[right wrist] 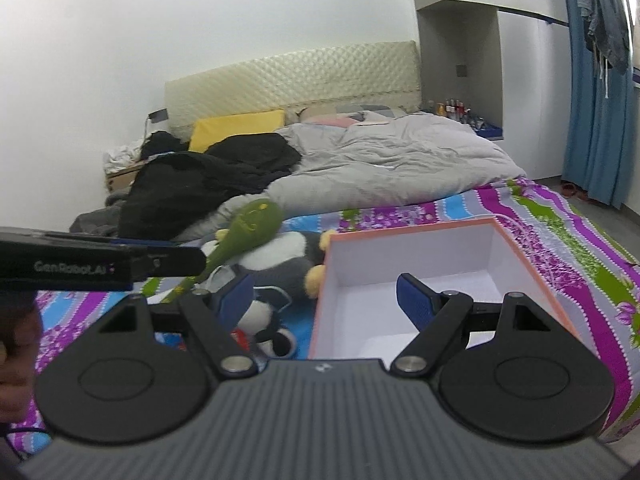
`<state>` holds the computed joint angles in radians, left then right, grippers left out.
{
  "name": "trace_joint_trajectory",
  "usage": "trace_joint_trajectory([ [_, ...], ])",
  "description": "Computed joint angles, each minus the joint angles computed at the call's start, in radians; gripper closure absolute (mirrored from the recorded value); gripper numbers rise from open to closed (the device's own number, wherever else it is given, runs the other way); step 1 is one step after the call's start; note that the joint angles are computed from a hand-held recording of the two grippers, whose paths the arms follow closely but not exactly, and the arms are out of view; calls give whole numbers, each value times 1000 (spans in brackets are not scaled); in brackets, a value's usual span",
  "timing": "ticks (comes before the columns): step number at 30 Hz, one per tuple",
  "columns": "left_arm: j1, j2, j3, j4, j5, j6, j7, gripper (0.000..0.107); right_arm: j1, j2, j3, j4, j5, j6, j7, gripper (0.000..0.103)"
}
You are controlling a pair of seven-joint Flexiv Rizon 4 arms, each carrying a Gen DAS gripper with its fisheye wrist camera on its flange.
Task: Organize soft objects
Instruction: 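Move both tools back toward the remaining items on the bed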
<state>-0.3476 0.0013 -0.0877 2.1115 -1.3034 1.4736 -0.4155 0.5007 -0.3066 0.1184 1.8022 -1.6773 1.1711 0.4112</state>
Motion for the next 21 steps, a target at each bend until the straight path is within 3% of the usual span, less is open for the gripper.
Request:
trace_joint_trajectory([
  [12,-41,76,25,93,-131,70,57,62,60,-13,19,10,10,-50,-4,22],
  [15,-56,98,29,109,-221,77,111,62,74,-14,23,18,23,-61,0,22],
  [21,-46,123,26,135,-251,79,145,62,104,-20,29,27,54,-85,-22,22],
])
